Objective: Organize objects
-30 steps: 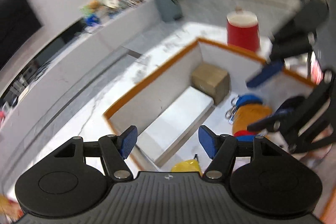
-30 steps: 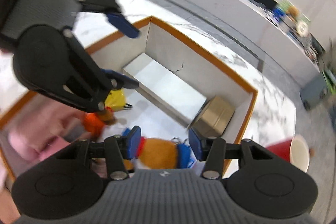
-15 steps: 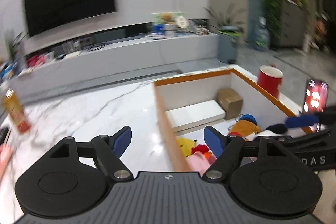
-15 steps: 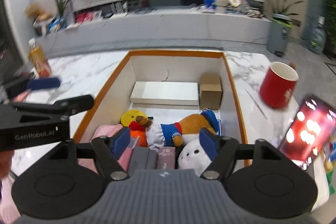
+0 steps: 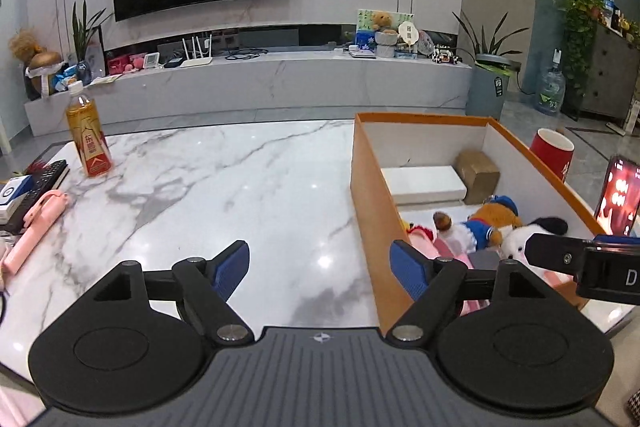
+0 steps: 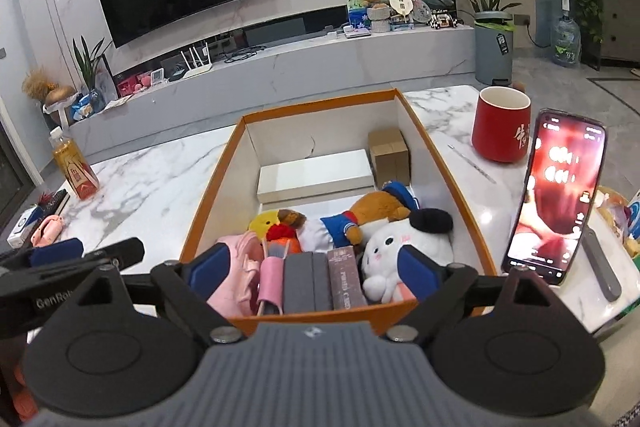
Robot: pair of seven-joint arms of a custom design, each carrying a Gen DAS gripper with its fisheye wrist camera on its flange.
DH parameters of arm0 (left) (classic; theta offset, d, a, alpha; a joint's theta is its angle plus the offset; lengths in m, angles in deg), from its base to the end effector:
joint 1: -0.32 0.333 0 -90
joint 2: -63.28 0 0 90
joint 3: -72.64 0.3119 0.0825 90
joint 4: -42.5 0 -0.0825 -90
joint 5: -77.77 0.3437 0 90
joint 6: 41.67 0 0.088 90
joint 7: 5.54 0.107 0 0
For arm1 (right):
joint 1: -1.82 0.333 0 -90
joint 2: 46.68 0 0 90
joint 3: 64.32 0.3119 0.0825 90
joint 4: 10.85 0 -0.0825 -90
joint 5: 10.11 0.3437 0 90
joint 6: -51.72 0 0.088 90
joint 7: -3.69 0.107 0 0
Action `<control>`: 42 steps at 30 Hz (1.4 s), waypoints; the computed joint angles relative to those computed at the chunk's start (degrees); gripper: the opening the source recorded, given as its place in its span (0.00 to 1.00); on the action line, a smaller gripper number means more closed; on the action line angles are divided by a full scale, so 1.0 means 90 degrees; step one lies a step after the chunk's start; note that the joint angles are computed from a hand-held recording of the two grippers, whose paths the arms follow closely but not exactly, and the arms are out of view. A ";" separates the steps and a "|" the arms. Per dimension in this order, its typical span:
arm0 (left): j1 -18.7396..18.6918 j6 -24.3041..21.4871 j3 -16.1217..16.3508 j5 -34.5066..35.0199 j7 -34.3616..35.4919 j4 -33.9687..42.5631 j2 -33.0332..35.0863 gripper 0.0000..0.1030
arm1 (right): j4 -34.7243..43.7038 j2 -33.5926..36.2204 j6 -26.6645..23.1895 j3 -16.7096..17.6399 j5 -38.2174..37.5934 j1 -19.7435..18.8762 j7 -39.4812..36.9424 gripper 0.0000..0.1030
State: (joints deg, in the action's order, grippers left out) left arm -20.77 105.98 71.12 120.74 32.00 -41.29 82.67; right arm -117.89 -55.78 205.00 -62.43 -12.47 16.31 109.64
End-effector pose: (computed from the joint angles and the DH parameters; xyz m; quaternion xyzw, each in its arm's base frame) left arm 0.6167 -0.2660 0.5828 -0.6414 0.6141 -0.3116 0.3383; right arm 0.5000 0.1500 0.6997 -0.6376 0.6145 -0.2407 0.3974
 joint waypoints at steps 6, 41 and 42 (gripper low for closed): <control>-0.0004 -0.0203 -0.0094 0.0142 -0.0020 -0.0347 -0.0303 0.89 | -0.0323 -0.0313 -0.0043 0.0048 -0.0136 0.0017 0.0043 0.88; 0.0079 -0.0577 -0.0362 0.0122 0.0303 -0.0317 -0.0373 0.89 | -0.0394 -0.0549 -0.0478 0.0202 -0.1055 0.0020 0.0387 0.90; 0.0071 -0.0582 -0.0356 0.0110 0.0329 -0.0299 -0.0356 0.88 | -0.0392 -0.0537 -0.0476 0.0199 -0.1056 0.0018 0.0383 0.90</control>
